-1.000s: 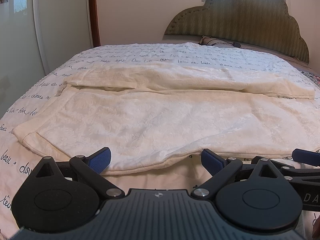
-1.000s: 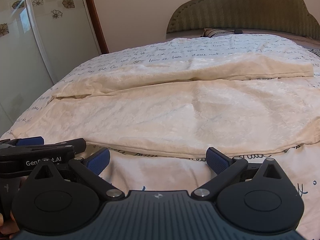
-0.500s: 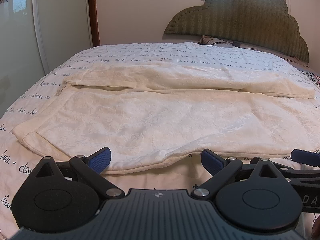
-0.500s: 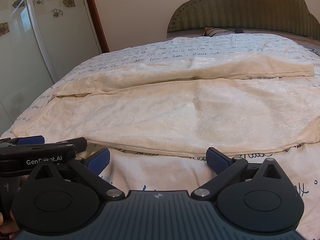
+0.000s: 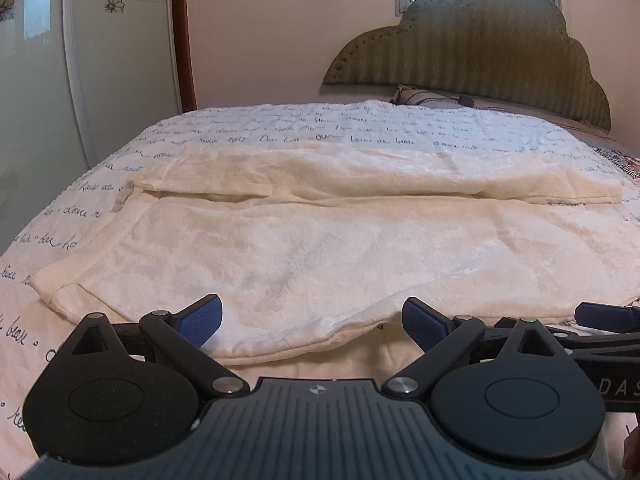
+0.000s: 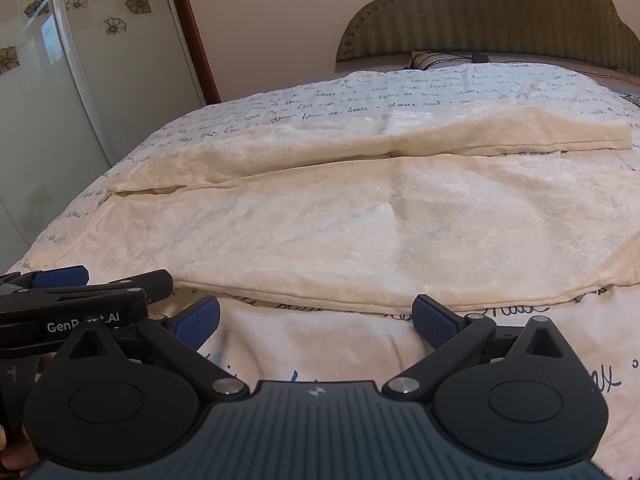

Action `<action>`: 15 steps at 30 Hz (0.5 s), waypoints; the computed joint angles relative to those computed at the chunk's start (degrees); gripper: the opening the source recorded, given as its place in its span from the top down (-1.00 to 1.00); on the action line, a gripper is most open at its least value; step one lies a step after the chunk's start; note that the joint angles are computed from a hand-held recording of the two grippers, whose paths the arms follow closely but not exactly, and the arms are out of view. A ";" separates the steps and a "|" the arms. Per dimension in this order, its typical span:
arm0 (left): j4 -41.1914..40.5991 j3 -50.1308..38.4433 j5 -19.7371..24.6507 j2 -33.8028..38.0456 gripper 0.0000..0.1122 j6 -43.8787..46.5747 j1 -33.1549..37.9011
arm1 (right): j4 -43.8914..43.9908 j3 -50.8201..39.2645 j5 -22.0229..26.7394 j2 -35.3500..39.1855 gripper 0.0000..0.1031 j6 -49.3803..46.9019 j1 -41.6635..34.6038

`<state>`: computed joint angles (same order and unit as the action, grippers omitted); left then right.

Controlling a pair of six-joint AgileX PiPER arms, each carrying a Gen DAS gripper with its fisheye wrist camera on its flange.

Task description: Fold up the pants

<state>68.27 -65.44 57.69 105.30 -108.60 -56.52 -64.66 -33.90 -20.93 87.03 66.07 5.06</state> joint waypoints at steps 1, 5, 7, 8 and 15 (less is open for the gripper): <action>0.63 0.02 0.69 -0.34 -0.74 0.01 -0.04 | -2.35 -0.97 0.71 -0.02 -1.00 2.56 0.08; 3.08 0.46 2.70 -1.74 -0.75 0.12 0.73 | -6.61 -4.03 1.64 0.04 -1.00 6.13 0.37; 3.71 0.87 2.23 -2.82 -0.75 0.63 2.36 | -10.47 -6.50 1.60 0.64 -1.00 9.35 0.41; 3.99 1.25 1.71 -3.38 -0.75 0.60 3.31 | -11.55 -7.59 1.44 1.10 -1.00 9.99 0.43; 3.92 3.19 1.27 -4.32 -0.75 0.06 10.92 | -5.03 -16.47 -0.56 6.86 -1.00 -6.39 2.42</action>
